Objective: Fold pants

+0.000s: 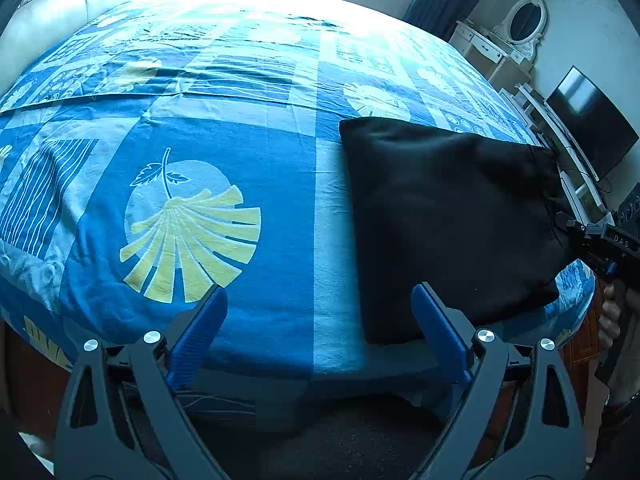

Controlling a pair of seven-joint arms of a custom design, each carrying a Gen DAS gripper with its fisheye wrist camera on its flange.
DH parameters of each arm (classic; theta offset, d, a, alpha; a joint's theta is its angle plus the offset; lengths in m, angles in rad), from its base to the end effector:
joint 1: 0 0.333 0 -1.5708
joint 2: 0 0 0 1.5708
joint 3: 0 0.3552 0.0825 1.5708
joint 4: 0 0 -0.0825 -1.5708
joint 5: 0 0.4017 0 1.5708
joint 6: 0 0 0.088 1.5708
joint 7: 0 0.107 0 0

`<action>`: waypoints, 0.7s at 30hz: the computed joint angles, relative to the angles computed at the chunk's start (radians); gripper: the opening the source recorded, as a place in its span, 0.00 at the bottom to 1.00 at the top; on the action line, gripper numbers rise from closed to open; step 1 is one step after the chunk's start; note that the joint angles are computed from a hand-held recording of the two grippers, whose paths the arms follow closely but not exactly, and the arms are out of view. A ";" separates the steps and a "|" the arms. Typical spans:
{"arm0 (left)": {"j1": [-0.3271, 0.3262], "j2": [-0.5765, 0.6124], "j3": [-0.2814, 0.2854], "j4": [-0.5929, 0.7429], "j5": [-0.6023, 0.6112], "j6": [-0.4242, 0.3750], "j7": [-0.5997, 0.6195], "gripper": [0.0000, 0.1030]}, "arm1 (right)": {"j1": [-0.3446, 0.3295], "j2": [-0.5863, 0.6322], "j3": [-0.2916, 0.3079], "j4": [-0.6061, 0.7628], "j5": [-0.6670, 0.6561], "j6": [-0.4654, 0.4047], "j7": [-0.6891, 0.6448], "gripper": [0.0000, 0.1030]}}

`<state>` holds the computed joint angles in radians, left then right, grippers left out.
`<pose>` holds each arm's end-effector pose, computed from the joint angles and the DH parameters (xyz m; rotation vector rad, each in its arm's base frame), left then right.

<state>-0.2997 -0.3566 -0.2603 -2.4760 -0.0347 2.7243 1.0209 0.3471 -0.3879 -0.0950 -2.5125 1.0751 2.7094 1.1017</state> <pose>0.3981 -0.2583 0.5117 -2.0032 1.9922 -0.8191 0.4445 0.0799 0.4937 -1.4658 1.7197 0.0900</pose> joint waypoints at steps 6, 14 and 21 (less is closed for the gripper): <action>-0.021 0.038 -0.012 0.037 -0.005 0.020 0.008 0.90 | -0.069 -0.028 -0.004 -0.054 -0.147 0.021 0.118 0.07; -0.032 0.085 -0.031 0.067 0.030 0.023 0.002 0.90 | 0.000 -0.022 -0.138 -0.087 0.107 -0.048 -0.020 0.09; -0.033 0.082 -0.012 0.048 -0.001 0.022 -0.004 0.90 | -0.089 0.029 -0.061 -0.049 0.086 -0.103 -0.002 0.54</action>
